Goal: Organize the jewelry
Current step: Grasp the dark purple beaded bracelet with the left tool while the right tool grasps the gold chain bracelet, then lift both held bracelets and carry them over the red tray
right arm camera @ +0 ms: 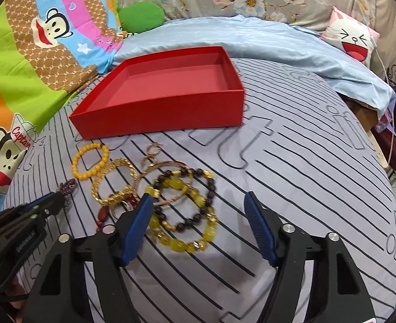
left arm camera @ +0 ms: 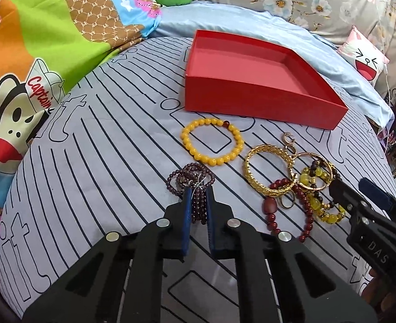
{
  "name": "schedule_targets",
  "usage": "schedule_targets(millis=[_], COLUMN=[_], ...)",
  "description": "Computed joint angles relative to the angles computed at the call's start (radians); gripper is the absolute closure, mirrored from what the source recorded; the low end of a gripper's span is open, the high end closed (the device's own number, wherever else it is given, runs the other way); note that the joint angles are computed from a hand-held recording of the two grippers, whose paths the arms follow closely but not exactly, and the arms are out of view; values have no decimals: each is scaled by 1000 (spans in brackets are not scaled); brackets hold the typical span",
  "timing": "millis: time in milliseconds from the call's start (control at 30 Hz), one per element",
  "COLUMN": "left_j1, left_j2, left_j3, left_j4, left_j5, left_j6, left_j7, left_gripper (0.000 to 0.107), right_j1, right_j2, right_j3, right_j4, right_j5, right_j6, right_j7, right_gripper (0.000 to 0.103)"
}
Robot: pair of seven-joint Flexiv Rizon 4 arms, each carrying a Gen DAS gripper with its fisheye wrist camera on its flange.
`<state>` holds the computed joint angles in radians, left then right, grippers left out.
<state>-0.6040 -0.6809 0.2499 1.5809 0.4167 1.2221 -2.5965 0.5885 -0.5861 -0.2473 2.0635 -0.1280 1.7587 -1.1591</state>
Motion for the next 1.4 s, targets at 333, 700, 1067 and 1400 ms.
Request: schedule_targets(millis=[333, 700, 1067, 1400], left_j1=[8, 36, 37, 24], left_j2=[23, 25, 2, 10], left_j3=[16, 0, -9, -22], left_j4=[31, 47, 9, -23], left_j5=[18, 12, -19, -23], left_j6=[-1, 11, 14, 40], left_j7=[-34, -32, 11, 68], left_gripper=[97, 97, 97, 99], right_j1=[-90, -102, -119, -136], right_j2=[-25, -87, -46, 32], right_j3=[145, 169, 164, 154], right_j4=[-80, -173, -101, -16], right_j5=[-68, -131, -124, -78], right_j6=[-30, -116, -55, -1], right_j7=[-26, -11, 0, -21], right_gripper=[39, 78, 99, 99])
